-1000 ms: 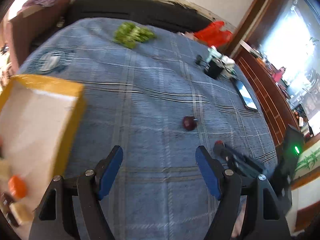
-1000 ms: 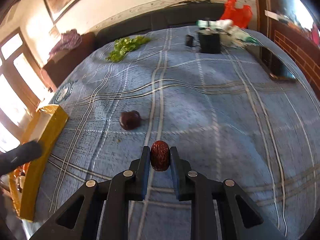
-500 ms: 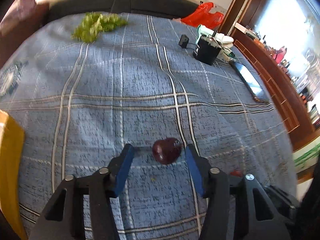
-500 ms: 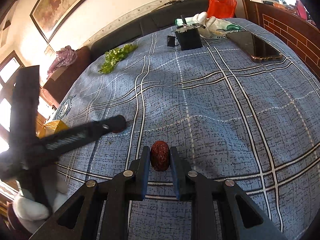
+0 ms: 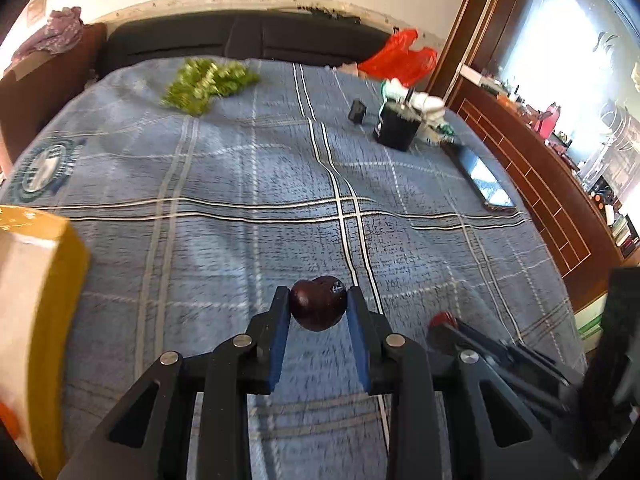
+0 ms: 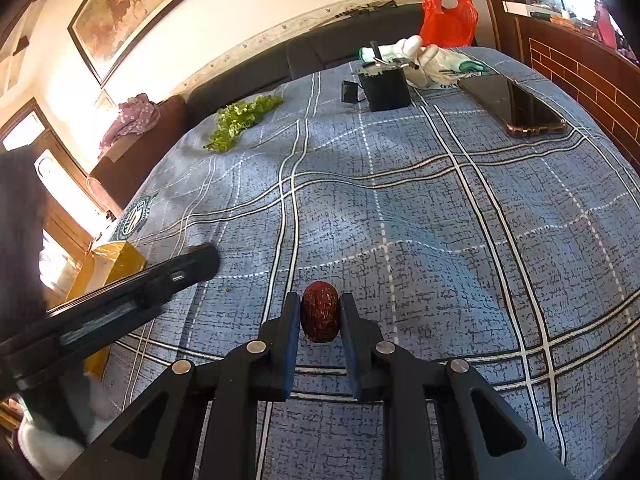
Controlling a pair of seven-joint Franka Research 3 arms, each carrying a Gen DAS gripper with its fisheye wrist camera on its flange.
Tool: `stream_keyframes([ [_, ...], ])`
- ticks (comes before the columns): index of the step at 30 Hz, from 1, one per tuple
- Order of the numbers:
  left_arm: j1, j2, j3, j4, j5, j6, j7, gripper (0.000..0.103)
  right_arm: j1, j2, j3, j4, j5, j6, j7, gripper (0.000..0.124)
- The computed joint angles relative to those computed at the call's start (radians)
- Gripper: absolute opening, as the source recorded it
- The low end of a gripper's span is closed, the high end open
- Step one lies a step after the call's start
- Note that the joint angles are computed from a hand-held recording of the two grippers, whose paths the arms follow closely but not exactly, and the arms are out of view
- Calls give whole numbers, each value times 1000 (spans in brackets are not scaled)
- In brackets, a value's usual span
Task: Organize fruits
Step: 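Carry the plum and date over the tray and open the left gripper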
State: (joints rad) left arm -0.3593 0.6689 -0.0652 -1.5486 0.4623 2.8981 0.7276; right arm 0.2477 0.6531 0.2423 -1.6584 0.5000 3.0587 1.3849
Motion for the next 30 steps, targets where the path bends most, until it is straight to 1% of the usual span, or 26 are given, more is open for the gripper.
stream_keyframes([
  [4,-52,-123,81,-164,69,76,-112,27,-1,-4,8,-11,-2,26,-9,21],
  [7,-129,-220,184,-282,189,111,-255,27,10,-11,0,-25,-9,46,-2,21],
  [9,-201,-292,275,-362,316,122,-397,27,24,-14,-15,-32,-19,60,8,21],
  [12,-280,-411,385,-485,537,127,-638,28,33,-14,-23,-34,-36,71,18,21],
  [13,-288,-442,403,-515,600,126,-703,28,34,-15,-22,-36,-41,75,19,21],
  [14,-302,-489,426,-556,688,109,-789,28,43,-19,-31,-40,-47,77,24,21],
  [15,-305,-535,434,-597,757,80,-854,28,49,-24,-35,-44,-54,78,27,21],
  [16,-298,-571,431,-631,798,59,-894,28,37,-29,-18,-48,-54,76,22,21],
  [17,-287,-612,428,-670,837,40,-935,28,6,-38,27,-59,-50,78,1,21],
  [19,-258,-684,415,-740,890,0,-993,28,1,-63,53,-86,-51,85,-20,21],
  [21,-221,-756,400,-814,924,-39,-1046,28,-24,-85,108,-109,-42,86,-53,21],
  [23,-182,-811,386,-874,942,-64,-1085,28,-29,-102,138,-119,-35,85,-79,21],
  [25,-140,-855,372,-924,968,-74,-1131,28,-31,-119,176,-122,-28,88,-114,22],
  [27,-105,-882,355,-960,971,-82,-1150,28,-47,-120,224,-106,-11,67,-151,22],
  [28,-89,-890,347,-972,970,-78,-1153,28,-45,-118,241,-92,-2,53,-170,22],
  [30,-57,-887,336,-990,981,-46,-1174,28,-30,-107,252,-57,15,21,-199,22],
])
